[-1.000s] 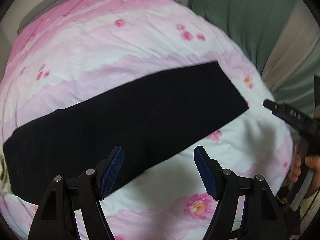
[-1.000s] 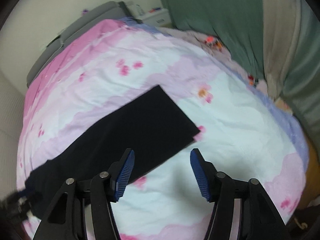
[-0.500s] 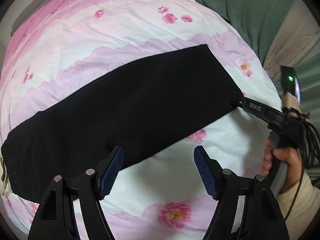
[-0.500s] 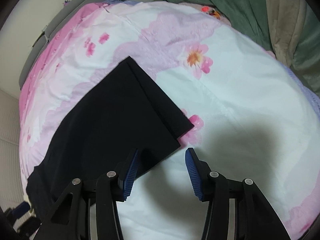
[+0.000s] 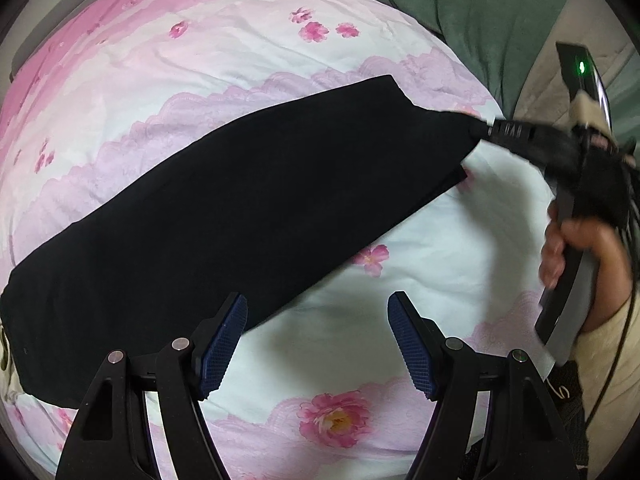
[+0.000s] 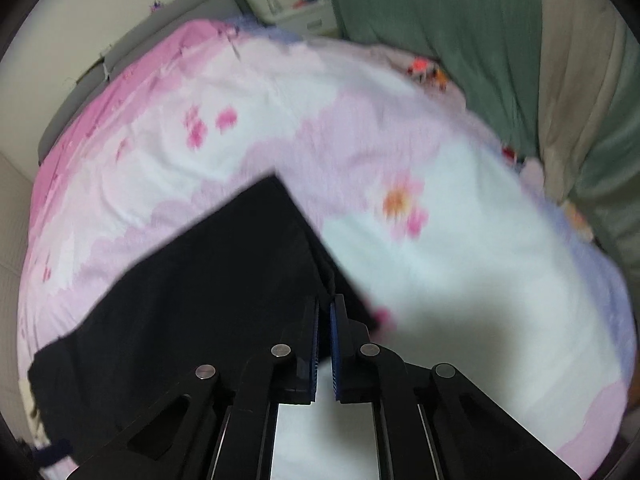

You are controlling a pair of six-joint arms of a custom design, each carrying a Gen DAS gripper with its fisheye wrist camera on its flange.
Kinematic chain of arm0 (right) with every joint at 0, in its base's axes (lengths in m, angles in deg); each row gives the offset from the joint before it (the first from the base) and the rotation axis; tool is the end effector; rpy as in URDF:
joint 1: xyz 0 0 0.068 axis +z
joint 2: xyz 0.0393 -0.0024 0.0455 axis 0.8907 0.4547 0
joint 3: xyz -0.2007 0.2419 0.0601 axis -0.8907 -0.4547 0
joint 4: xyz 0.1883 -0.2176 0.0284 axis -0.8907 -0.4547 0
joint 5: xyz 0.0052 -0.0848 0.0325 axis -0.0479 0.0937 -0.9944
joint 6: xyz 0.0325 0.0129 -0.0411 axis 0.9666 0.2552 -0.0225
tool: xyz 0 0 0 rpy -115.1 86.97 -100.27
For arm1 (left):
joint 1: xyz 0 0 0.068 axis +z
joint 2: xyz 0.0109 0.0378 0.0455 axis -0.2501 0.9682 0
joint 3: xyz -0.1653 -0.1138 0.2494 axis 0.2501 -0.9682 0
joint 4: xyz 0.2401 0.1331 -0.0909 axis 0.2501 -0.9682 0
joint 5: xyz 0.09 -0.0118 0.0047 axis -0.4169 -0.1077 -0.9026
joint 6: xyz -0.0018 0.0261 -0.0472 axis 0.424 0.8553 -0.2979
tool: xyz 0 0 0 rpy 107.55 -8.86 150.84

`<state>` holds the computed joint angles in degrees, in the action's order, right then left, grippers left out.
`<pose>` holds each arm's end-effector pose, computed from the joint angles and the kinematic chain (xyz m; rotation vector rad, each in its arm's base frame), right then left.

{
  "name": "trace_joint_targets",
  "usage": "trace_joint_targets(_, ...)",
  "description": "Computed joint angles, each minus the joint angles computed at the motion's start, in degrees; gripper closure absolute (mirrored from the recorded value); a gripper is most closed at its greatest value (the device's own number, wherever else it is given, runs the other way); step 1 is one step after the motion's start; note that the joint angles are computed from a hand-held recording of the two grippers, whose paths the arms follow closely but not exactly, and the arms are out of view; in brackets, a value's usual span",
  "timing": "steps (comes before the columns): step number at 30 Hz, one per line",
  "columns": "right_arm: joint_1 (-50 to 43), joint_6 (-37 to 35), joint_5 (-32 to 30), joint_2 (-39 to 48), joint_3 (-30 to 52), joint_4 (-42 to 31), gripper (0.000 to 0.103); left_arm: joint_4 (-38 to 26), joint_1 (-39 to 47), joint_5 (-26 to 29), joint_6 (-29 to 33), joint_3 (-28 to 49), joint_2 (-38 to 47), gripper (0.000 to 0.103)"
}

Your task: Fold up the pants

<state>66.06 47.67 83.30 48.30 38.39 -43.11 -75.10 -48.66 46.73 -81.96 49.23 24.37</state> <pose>0.1972 0.0072 0.2684 0.8351 2.4623 0.1396 0.2128 -0.1450 0.3415 0.8143 2.7885 -0.1241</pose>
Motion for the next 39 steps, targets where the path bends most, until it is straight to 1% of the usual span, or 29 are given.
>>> trace_joint_targets(2,-2.7,-1.7,-1.5,-0.3,1.1,0.8,0.098,-0.1,0.1,0.1,0.0,0.1,-0.1,0.031)
trace_joint_targets(5,-2.9,-3.9,0.0,1.0,1.5,1.0,0.098,-0.2,0.1,0.0,0.2,0.2,0.0,0.031)
trace_joint_targets(10,-3.5,-2.1,-1.1,3.9,-2.6,1.6,0.098,0.3,0.9,-1.5,1.5,-0.1,-0.1,0.030)
trace_joint_targets(12,-4.5,-1.2,-2.7,3.9,-5.2,2.1,0.098,0.7,2.0,-2.3,2.4,-0.3,0.2,0.029)
trace_joint_targets(13,-4.4,-0.6,-2.3,3.9,-5.9,2.0,0.094,0.9,2.8,-2.3,2.9,-0.4,0.5,0.029)
trace_joint_targets(15,-3.5,1.0,0.9,4.7,-6.2,0.4,0.090,1.2,5.0,-2.0,4.5,-0.3,1.0,0.029)
trace_joint_targets(17,-3.5,2.6,3.9,6.0,-4.9,-3.4,0.075,2.1,7.4,-1.4,7.6,-0.6,1.1,0.029)
trace_joint_targets(18,-4.0,3.6,4.0,5.0,-4.5,-5.0,0.071,2.4,8.4,-0.9,9.0,-0.6,1.3,0.029)
trace_joint_targets(19,-3.6,4.9,4.6,3.7,-3.7,-6.7,0.065,2.8,10.1,0.1,11.5,-0.6,1.4,0.029)
trace_joint_targets(22,1.2,9.4,8.0,0.8,0.0,-13.0,0.057,3.5,16.7,4.5,22.1,0.5,2.7,0.029)
trace_joint_targets(23,5.2,12.1,9.0,-0.2,2.3,-15.6,0.053,3.8,19.8,6.7,27.5,1.5,3.6,0.029)
trace_joint_targets(24,7.6,13.7,9.6,-0.3,3.5,-16.7,0.052,4.1,21.6,7.9,30.6,2.3,4.4,0.029)
trace_joint_targets(25,11.5,16.2,10.5,-0.1,5.5,-18.2,0.050,4.4,24.2,9.6,35.5,3.6,5.5,0.029)
trace_joint_targets(27,20.9,21.3,13.4,2.0,10.0,-21.3,0.047,5.0,27.9,11.8,42.6,6.3,7.9,0.029)
trace_joint_targets(28,26.6,24.0,15.4,4.5,13.1,-22.3,0.044,4.9,29.1,12.6,45.3,7.8,9.2,0.029)
trace_joint_targets(29,29.9,25.6,16.2,6.2,14.6,-22.7,0.041,4.0,30.7,13.9,48.8,10.0,11.4,0.029)
trace_joint_targets(30,32.5,26.8,16.5,8.0,16.1,-22.6,0.041,2.1,32.1,15.3,52.3,13.1,14.2,0.029)
trace_joint_targets(32,37.1,27.8,15.8,12.7,19.5,-20.2,0.041,-2.1,33.9,17.0,57.2,18.9,19.6,0.029)
trace_joint_targets(34,40.3,27.7,14.8,17.7,22.0,-16.7,0.041,-8.3,35.3,18.3,61.7,26.0,25.9,0.030)
trace_joint_targets(36,41.6,27.8,13.3,21.8,24.3,-15.4,0.041,-15.5,36.3,18.8,67.8,33.1,32.4,0.030)
trace_joint_targets(37,42.2,27.9,12.3,23.8,25.3,-14.3,0.041,-17.1,36.5,18.4,70.8,35.5,34.6,0.030)
trace_joint_targets(39,43.1,28.6,11.0,27.2,27.1,-11.3,0.041,-15.9,36.2,16.5,74.9,37.6,37.2,0.031)
